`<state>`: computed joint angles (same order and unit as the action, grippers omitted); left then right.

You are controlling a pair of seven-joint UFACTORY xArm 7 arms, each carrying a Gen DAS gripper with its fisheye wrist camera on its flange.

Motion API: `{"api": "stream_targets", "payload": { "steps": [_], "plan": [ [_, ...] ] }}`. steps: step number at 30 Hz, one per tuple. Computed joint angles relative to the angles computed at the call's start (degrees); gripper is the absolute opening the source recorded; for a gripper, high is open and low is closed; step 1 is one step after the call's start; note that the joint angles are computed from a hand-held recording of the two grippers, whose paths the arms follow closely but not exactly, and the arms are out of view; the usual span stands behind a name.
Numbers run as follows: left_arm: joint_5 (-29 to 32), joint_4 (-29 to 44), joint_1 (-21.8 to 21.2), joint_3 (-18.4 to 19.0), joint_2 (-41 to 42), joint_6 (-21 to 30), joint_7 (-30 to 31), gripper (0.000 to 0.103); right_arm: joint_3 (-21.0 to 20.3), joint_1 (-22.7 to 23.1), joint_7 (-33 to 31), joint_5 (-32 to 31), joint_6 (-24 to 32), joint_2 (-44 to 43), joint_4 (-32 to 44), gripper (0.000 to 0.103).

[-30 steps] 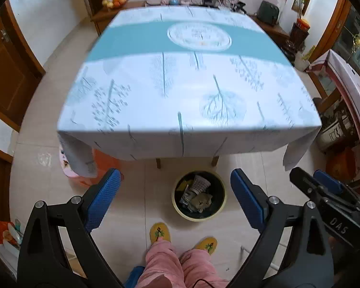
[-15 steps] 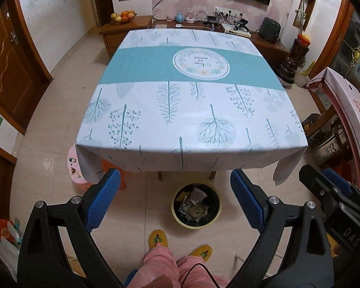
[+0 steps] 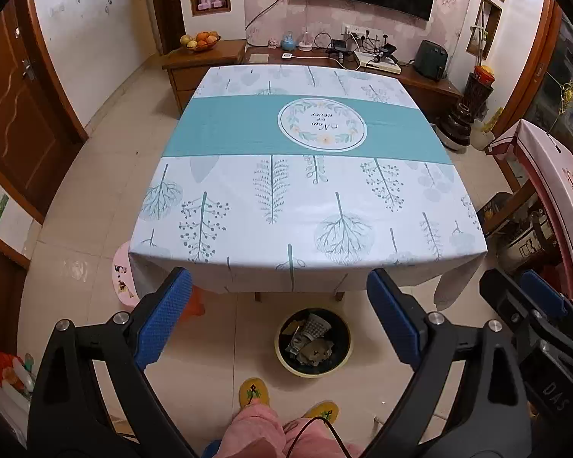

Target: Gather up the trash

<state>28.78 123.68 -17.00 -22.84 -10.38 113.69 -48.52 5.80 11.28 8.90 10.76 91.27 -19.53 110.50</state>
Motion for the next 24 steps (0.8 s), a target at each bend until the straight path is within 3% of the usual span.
{"api": "stream_targets", "payload": {
  "steps": [24],
  "plan": [
    [3.66, 3.85, -3.9, 0.14, 2.93, 2.0, 0.57, 0.092, 0.21, -0.09, -0.03, -0.66, -1.28, -0.21, -1.2, 0.08]
  ]
}}
